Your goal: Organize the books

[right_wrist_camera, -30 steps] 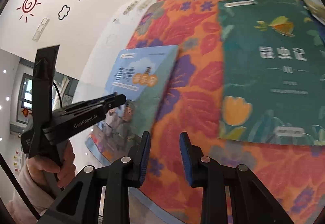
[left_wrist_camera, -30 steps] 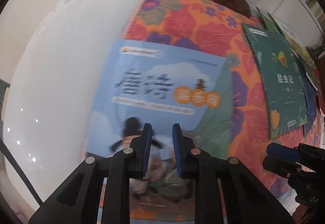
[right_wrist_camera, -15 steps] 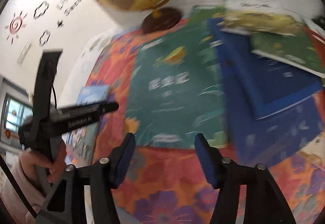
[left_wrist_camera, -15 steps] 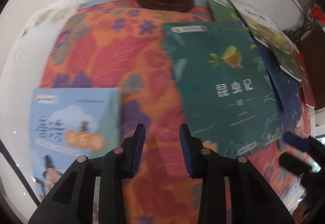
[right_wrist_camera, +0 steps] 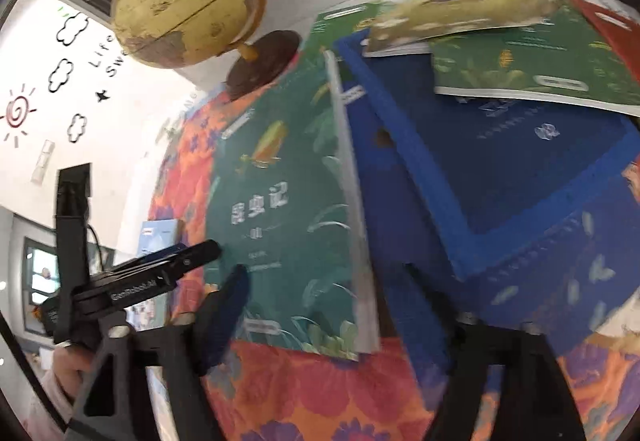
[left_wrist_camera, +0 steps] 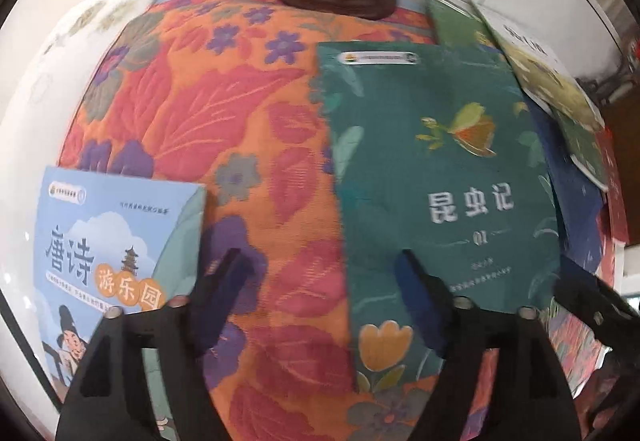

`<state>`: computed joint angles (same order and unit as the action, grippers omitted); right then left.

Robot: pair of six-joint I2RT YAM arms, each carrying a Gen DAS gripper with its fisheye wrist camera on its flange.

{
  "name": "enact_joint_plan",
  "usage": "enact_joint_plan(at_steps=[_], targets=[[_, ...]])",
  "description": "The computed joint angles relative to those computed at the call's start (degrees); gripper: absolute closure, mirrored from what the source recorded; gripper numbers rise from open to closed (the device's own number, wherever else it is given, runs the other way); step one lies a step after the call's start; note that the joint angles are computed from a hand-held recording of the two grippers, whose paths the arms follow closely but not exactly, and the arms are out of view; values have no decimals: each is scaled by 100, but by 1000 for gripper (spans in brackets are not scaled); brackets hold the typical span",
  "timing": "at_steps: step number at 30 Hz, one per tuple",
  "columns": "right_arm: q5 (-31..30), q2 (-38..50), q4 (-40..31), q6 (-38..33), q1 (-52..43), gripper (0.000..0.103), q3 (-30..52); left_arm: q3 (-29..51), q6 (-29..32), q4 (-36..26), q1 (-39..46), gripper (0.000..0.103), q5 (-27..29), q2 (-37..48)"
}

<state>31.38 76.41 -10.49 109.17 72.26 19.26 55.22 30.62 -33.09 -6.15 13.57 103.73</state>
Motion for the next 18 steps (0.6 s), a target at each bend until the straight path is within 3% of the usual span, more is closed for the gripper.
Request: enact_joint_plan(at_steps=[1, 3, 8, 10, 13, 14, 18], targets=[[-3, 28, 108, -107, -20, 7, -10, 41, -34, -47, 60, 22, 77, 51], [-83, 194, 327, -491, -196, 0, 30, 29, -79, -13, 116, 21, 192, 83], [-88, 191, 683, -841, -395, 0, -110, -118, 70, -29, -33, 20, 334, -8], [-21, -111, 1387, -826, -295, 0, -569, -281, 344, -122, -95, 19, 467, -148], [-178, 183, 3617, -562, -140, 0, -1427, -639, 701, -245, -268, 17, 576, -484], [179, 201, 3422, -331, 133, 0, -1365, -842, 715, -143, -335, 19, 509, -633], [416, 239, 2253, 287, 792, 0, -862, -1202, 928, -259, -174, 20, 641, -948]])
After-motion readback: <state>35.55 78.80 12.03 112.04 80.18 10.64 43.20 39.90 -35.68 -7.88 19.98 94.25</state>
